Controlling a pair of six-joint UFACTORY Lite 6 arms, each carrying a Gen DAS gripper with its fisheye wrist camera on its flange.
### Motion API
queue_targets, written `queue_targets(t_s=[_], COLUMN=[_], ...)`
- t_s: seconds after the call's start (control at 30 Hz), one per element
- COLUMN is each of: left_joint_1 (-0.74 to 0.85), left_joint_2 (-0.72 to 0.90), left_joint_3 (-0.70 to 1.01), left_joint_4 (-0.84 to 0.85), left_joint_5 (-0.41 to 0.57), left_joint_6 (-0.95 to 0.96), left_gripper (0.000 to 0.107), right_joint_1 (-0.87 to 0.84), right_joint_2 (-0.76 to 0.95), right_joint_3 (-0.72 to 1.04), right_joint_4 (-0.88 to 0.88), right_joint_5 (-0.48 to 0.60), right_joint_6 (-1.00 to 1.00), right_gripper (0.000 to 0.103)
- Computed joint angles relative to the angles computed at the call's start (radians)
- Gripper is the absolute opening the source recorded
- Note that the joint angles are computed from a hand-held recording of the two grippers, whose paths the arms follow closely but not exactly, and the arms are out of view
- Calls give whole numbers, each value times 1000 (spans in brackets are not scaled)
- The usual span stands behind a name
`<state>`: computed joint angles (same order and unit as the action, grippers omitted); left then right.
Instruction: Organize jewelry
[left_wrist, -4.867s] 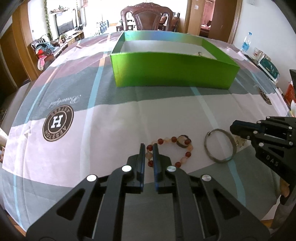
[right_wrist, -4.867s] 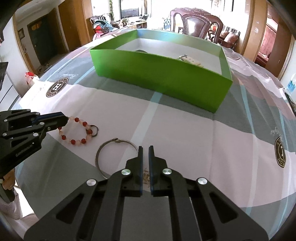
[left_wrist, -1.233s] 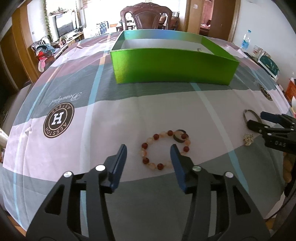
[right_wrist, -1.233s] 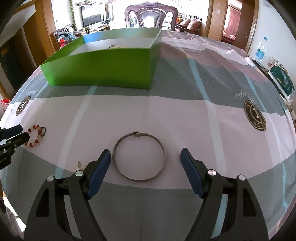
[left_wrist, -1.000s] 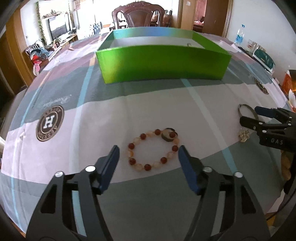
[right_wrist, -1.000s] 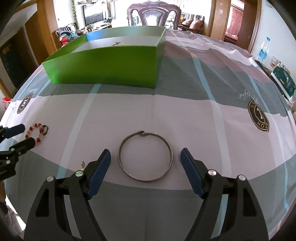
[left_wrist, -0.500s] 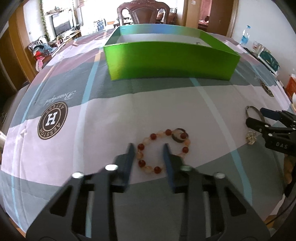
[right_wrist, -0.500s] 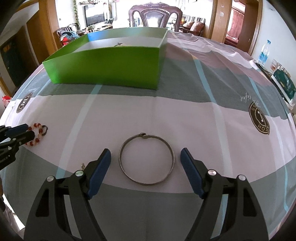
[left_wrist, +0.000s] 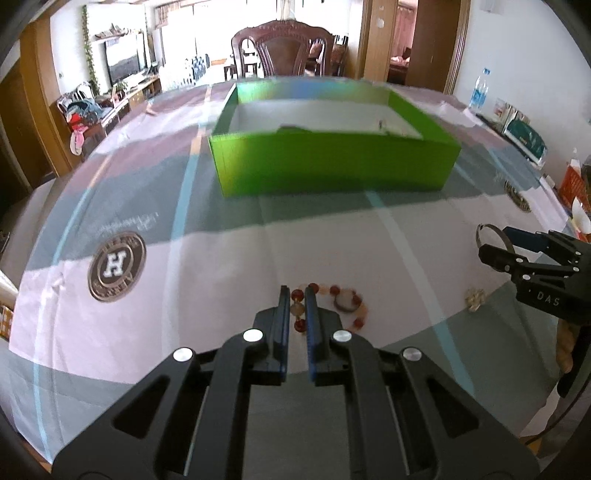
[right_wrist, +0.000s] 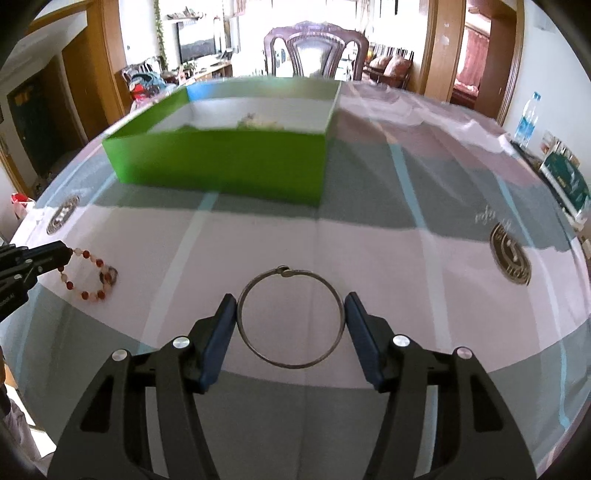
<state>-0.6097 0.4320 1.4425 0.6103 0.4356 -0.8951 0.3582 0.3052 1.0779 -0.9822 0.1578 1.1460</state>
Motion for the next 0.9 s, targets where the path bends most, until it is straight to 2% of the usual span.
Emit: queue_targets(t_s=[0.33,0.7,0.77,0.9], left_joint_1=[-20,-15,2,57], left_joint_2=[-65,-41,-21,94], left_joint_3=[77,128,175,412], left_joint_4=[79,33,9,-122], left_joint_5=[56,69,73,118], left_joint_6=[-25,29,67,239], left_gripper=[8,8,8,8], right_joint_1=[43,88,81,52], right_joint_2=[-73,13,26,87], right_joint_3=[34,130,176,332], right_joint_4=[-43,100,101,272], right_joint_5=[41,54,61,106], right_joint_6=[24,-118,-133,-321], right_gripper=[59,59,59,59])
